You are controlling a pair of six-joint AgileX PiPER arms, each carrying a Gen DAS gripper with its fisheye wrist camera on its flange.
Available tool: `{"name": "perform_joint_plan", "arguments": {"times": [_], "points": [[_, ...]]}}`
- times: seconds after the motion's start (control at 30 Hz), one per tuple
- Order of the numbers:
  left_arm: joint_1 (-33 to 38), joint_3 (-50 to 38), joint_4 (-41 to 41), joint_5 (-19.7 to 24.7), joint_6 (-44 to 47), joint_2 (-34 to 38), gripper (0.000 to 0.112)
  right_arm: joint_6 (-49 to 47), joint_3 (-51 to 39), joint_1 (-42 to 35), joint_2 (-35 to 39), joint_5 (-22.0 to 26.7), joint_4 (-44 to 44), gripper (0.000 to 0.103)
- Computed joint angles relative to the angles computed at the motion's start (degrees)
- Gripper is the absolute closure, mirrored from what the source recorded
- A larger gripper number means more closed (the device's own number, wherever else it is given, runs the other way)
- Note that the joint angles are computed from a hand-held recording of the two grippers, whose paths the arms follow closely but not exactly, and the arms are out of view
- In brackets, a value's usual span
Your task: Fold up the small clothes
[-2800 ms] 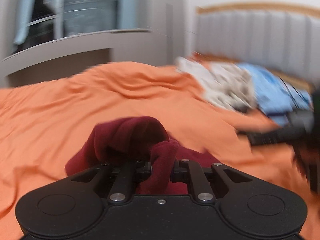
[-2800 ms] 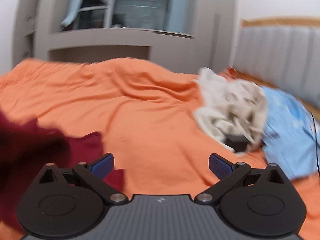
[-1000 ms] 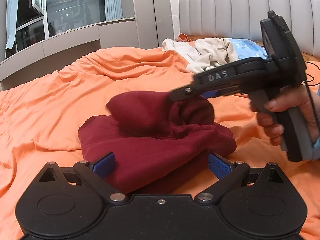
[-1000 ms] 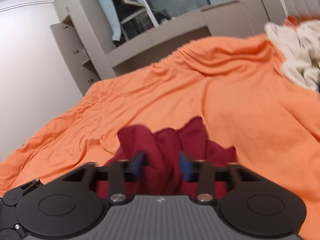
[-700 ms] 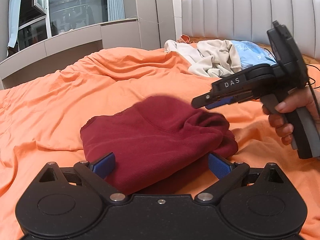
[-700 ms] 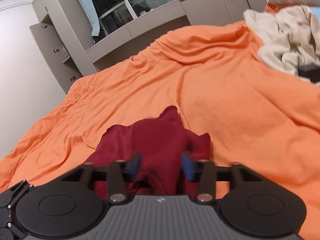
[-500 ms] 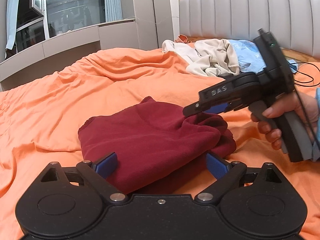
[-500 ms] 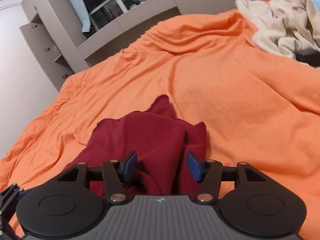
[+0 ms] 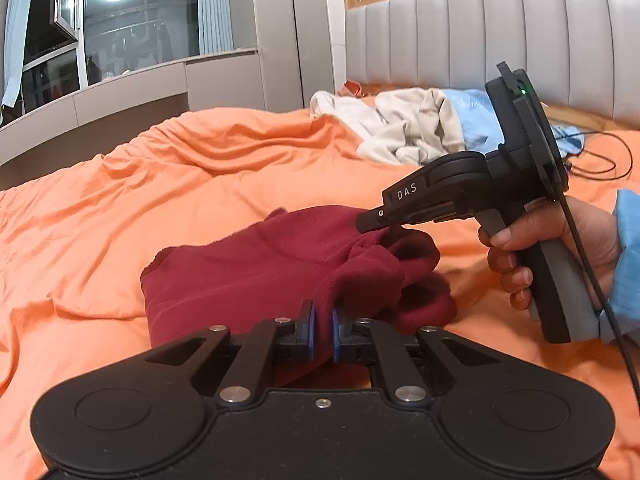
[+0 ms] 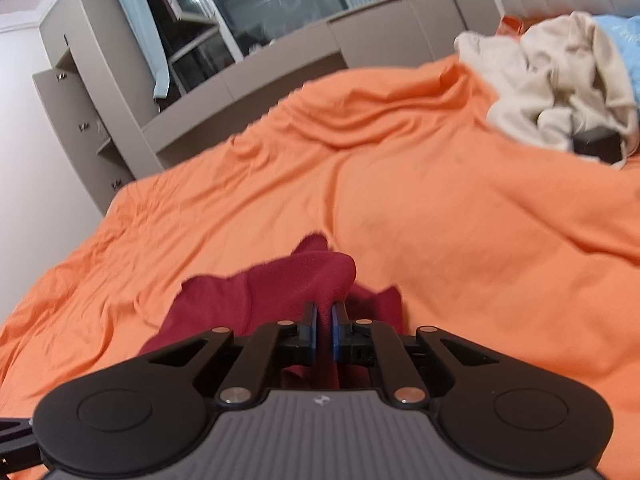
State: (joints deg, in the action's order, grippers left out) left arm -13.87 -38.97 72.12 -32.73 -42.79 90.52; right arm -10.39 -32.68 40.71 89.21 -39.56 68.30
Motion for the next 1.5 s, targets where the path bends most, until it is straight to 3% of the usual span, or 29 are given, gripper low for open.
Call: {"name": "perform_joint_plan", "arguments": {"times": [0.13,0.27,0.33,0.43,0.5,0.57,0.63,0.7,0.87,1.07,1.3,1.5], "points": [[-1.4,-0.7,0.6,-0.7,-0.9,0.7,0.105,-2.6,0.9,0.7,-1.2,-2.8,3.5,0.095],[-2.6,-1.9,3.4,1.2,-3.5,2.9,0.104,-4.1,-1.0,-3.0,1.8,3.7,4.2,0.094],[-1.6,-2.8,6.5,0.0,-7.5,3.8,0.100,-6.6,-2.2,-3.5,3.0,5.5,6.6,0.089],[0.0,-4.4,11.9,-2.4,-15.0,4.2,0.087,-9.5,-2.3,-3.0,2.5,6.0,9.5,0.077],[1.4,-5.1,14.7,-4.7,-18.2,4.2,0.068,-10.1,-1.7,-2.1,1.4,5.2,10.4,0.055],[2.5,-4.8,15.6,-5.7,-19.5,3.7,0.048,-10.5,-0.7,-0.7,-0.1,3.9,12.1,0.040],[3.5,-4.4,16.3,-6.9,-20.8,3.1,0.040,-11.7,-0.1,1.0,-1.3,2.3,14.4,0.032],[4.2,-4.1,16.6,-7.5,-22.1,2.4,0.030,-14.0,-0.1,2.8,-2.0,-0.2,17.6,0.015],[6.0,-3.4,15.3,-8.3,-23.3,0.7,0.012,-17.8,-0.5,6.3,-2.1,-6.0,23.4,0.001],[10.2,-2.7,13.4,-6.6,-22.8,-0.3,0.010,-17.3,-1.2,10.2,-0.2,-10.4,24.8,0.000],[16.2,-7.1,15.3,-5.0,-34.4,2.2,0.010,-21.5,-4.7,19.3,2.9,-18.8,26.9,0.000],[17.2,-11.2,21.5,-2.0,-45.0,6.1,0.010,-24.2,-6.2,25.4,5.2,-20.2,27.5,0.000]]}}
